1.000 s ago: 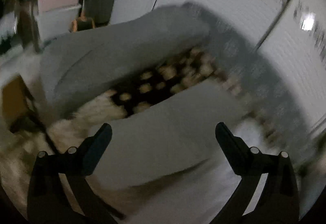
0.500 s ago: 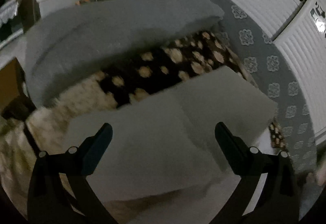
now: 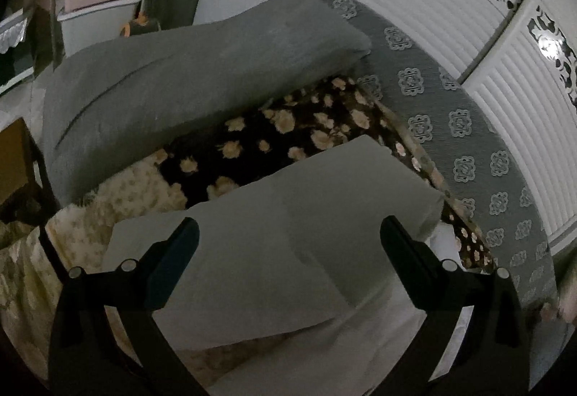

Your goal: Fold large clothes

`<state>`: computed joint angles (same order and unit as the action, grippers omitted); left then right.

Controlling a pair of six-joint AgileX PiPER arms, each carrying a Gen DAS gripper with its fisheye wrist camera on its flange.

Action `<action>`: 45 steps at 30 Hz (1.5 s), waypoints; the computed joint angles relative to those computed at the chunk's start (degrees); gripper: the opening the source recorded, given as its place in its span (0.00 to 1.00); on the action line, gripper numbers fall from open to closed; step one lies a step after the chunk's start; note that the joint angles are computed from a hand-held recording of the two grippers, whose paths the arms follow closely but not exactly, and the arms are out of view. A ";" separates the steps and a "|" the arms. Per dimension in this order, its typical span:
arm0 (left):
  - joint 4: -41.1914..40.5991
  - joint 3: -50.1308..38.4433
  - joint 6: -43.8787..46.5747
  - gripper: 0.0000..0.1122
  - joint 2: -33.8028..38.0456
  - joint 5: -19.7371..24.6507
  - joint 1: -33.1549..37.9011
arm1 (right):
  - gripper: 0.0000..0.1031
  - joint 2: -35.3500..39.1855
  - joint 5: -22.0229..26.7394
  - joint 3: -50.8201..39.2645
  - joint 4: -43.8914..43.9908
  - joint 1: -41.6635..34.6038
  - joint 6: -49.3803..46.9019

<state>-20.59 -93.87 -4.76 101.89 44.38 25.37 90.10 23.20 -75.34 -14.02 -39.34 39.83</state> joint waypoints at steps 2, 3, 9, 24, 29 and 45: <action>-0.33 -0.02 0.31 0.89 -0.56 -0.21 0.06 | 0.09 -1.70 0.99 -1.14 -2.09 1.11 0.72; -0.76 0.03 0.62 0.89 -0.90 -0.32 0.21 | 0.09 -2.59 1.56 -2.05 -2.66 2.31 0.30; -5.49 -0.78 5.87 0.89 -1.51 0.98 0.59 | 0.09 -1.87 8.61 -13.30 -7.92 21.32 -4.31; -10.69 7.12 20.61 0.89 -4.57 2.32 -7.59 | 0.13 17.08 19.48 -24.40 4.46 50.99 -9.87; -3.55 13.30 19.99 0.89 -7.58 -2.07 -18.31 | 0.13 18.25 25.63 -24.74 9.05 50.10 -13.03; 3.11 17.00 17.15 0.89 -7.78 -5.56 -24.50 | 0.19 16.58 29.11 -25.19 3.57 52.68 -19.86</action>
<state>-17.48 -76.87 12.39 94.10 38.83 0.87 106.68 52.32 -100.53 -10.45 13.34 19.97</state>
